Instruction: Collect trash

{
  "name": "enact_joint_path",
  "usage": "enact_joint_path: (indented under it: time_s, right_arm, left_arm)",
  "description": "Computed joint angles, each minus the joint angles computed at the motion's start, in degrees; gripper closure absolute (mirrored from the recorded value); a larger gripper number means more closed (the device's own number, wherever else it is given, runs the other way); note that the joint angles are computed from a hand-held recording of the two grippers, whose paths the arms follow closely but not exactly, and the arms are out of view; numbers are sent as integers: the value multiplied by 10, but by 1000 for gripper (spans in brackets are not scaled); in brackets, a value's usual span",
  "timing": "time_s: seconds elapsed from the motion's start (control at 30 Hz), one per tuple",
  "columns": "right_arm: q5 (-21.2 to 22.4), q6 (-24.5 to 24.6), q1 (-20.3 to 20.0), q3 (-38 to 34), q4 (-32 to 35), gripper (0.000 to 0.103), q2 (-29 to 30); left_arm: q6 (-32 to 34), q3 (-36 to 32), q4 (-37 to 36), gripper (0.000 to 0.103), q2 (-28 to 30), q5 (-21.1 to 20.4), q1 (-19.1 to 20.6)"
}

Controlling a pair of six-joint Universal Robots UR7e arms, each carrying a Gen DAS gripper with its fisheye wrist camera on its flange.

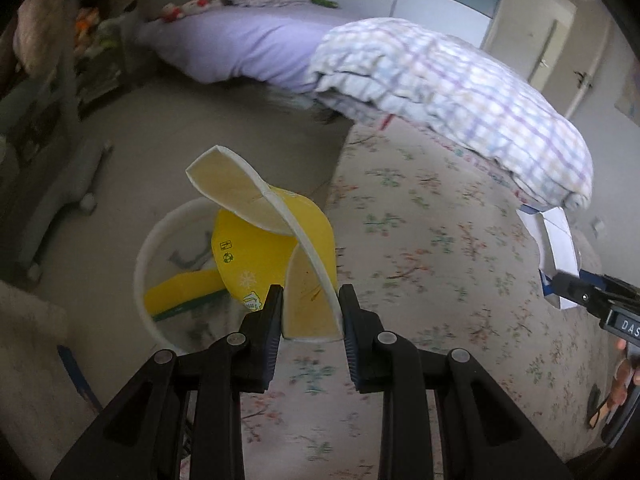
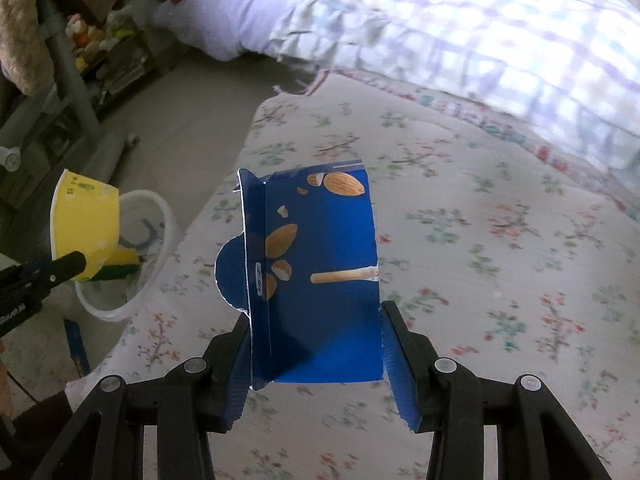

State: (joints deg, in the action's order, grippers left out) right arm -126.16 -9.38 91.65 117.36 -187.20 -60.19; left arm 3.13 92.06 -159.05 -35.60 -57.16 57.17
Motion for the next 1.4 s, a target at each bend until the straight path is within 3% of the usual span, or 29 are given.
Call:
enact_joint_path:
  time_s: [0.13, 0.17, 0.2, 0.27, 0.37, 0.5, 0.77, 1.0, 1.1, 1.17, 1.4]
  right_arm:
    - [5, 5, 5, -24, 9, 52, 25]
    - [8, 7, 6, -30, 13, 52, 31]
    - [12, 9, 7, -37, 17, 52, 38]
    - [17, 12, 10, -48, 23, 52, 50]
    - [24, 11, 14, -67, 32, 52, 69]
    - [44, 15, 16, -98, 58, 52, 95]
    - [74, 10, 28, -157, 95, 51, 152]
    - [111, -12, 32, -210, 118, 50, 192]
    - [183, -13, 20, -218, 121, 40, 195]
    - [201, -4, 18, -224, 121, 18, 199]
    - [168, 9, 15, -212, 97, 17, 191]
  left_arm:
    - [-5, -24, 19, 69, 7, 9, 15]
    - [-16, -28, 24, 57, 8, 15, 17]
    - [-31, -31, 30, 40, 7, 18, 22]
    - [-48, -29, 25, 26, 4, 23, 25]
    - [-66, -21, 25, 22, -8, 28, 31]
    - [-85, -8, 28, 9, -17, 92, 28]
    - [-74, 14, 31, 8, -29, 163, 29]
    - [-82, 21, 38, 8, -44, 152, 36]
    - [-88, 19, 37, 8, -43, 161, 36]
    - [-95, 19, 38, 8, -43, 167, 38]
    - [-101, 14, 48, 8, -40, 180, 41]
